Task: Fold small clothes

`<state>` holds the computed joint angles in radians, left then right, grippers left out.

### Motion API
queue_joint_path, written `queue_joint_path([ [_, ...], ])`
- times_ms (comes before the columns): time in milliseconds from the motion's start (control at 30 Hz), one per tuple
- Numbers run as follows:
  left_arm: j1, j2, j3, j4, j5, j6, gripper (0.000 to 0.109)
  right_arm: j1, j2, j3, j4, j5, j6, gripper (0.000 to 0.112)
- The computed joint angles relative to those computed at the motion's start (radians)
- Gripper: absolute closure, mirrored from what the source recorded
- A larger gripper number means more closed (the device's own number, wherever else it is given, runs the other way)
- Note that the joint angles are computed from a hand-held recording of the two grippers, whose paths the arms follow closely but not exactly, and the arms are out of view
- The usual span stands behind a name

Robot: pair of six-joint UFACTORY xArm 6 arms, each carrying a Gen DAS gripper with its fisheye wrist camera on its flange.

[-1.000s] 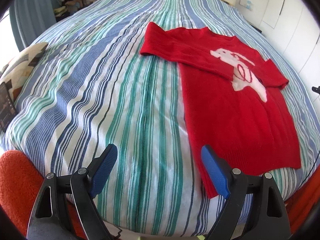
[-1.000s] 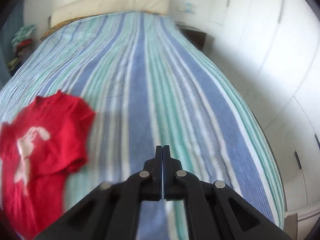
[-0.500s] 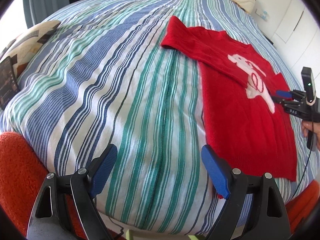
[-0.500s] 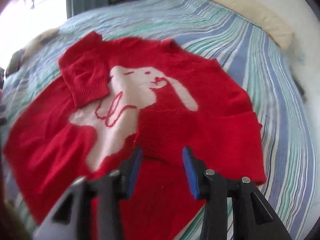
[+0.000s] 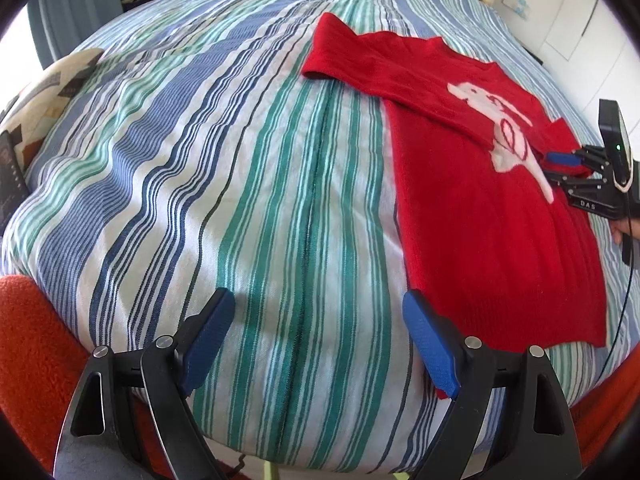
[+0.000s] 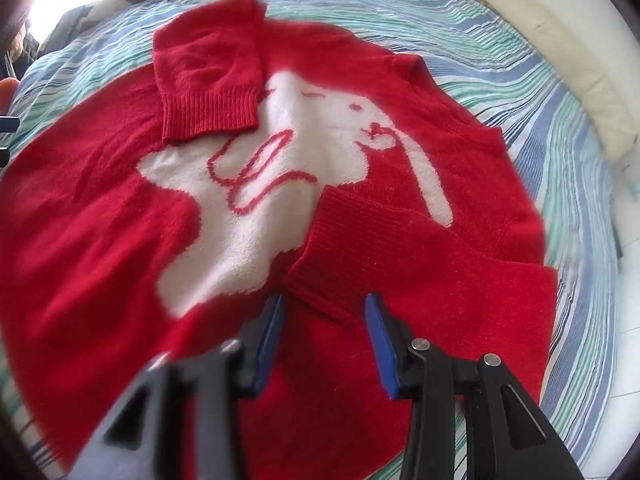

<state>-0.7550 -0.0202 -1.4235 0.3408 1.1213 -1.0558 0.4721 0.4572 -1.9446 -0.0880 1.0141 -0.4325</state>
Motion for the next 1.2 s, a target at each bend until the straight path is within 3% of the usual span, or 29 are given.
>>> queue_joint_path([
  [67,-0.005,0.002,-0.006,0.009,0.014,0.006,0.021,0.006,0.025,-0.022,-0.026,-0.024,0.049,0.08],
  [100,-0.007,-0.001,-0.005,0.013,0.02,0.005,0.021,0.006,0.041,-0.046,-0.027,-0.019,0.076,0.106],
  [233,0.001,-0.029,0.026,0.008,0.003,-0.018,0.021,-0.065,-0.012,-0.023,0.021,-0.126,0.289,0.106],
  [367,0.022,-0.037,0.046,-0.025,-0.03,-0.03,0.021,-0.252,-0.19,0.155,0.064,-0.241,0.573,0.106],
  [567,0.007,-0.002,0.008,-0.017,-0.007,-0.01,0.021,-0.513,-0.376,0.386,0.118,-0.266,0.769,0.106],
  [700,-0.013,0.01,-0.014,0.008,0.025,0.012,0.021,-0.583,-0.456,0.54,0.15,-0.299,0.845,0.106],
  [867,-0.009,-0.003,-0.001,0.006,0.024,0.005,0.021,-0.61,-0.554,0.711,0.048,-0.304,1.03,0.106],
  [967,-0.002,-0.007,0.008,-0.007,0.016,0.0,0.021,-0.637,-0.596,0.795,0.138,-0.325,1.019,0.105],
  [1067,-0.002,-0.011,0.013,-0.004,0.013,-0.003,0.021,-0.656,-0.621,0.847,0.273,-0.389,0.932,0.096],
  [1133,-0.003,-0.008,0.01,-0.003,0.014,-0.002,0.021,-0.664,-0.632,0.87,0.405,-0.436,0.84,0.069],
  [1200,-0.004,-0.003,0.004,-0.003,0.019,0.003,0.021,-0.669,-0.643,0.894,0.539,-0.48,0.759,0.06],
])
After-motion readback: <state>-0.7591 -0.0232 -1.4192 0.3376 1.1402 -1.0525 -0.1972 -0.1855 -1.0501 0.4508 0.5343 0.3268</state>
